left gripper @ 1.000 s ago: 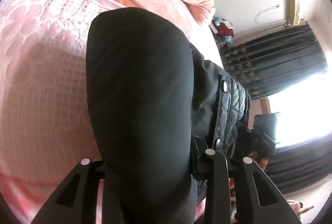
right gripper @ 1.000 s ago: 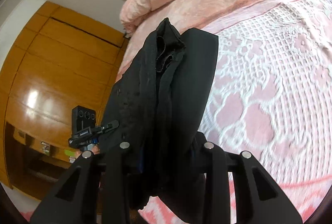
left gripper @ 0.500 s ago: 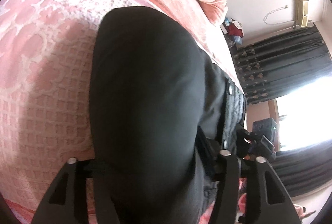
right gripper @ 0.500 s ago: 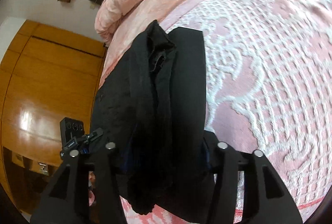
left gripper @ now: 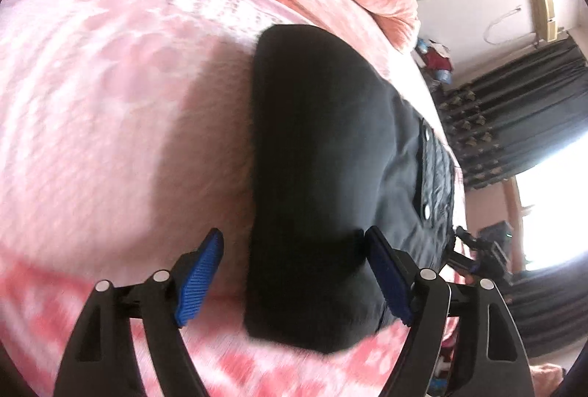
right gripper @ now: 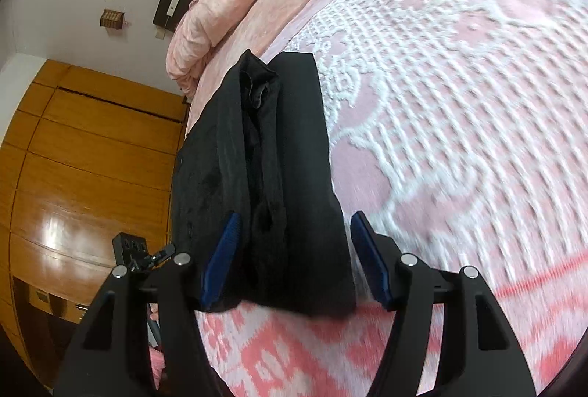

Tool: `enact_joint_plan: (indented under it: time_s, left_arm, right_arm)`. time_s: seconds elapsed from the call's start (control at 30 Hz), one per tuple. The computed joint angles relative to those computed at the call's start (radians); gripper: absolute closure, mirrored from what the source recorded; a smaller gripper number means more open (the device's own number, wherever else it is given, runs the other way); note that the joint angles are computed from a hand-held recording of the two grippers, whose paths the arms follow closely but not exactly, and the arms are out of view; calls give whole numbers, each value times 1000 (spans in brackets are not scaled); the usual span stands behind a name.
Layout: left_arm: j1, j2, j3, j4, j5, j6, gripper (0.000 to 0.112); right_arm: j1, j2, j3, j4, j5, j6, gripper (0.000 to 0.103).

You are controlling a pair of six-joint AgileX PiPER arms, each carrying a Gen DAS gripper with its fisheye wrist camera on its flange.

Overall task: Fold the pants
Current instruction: 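Set the folded bundle down on the blanket and open both tools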

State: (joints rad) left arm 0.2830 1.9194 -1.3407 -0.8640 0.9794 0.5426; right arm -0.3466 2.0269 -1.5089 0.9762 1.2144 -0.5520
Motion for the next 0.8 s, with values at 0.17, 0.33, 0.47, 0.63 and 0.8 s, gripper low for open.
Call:
enact_joint_plan:
  time_s: [0.17,0.33,0.47,0.63,0.8]
  left_arm:
    - [-68,-239,189,199,-156,-119,19]
    - [-170,-423,300,303,-198,-310,13]
    - [-308,-527,332,542,-238,-545,13]
    - [-433,-583,338,775,-207,-784,13]
    - [-526,-638,344,911,-155,-922,13]
  right_arm:
    - [80,-240,171,-257,-183,64,37]
    - [208,-484,378,-526,-345,169,14]
    - [358,-626,474,-719,-413,357,7]
    - [472,-722,517,-803,-409,509,3]
    - [564,-749,476,-903,-368,696,3]
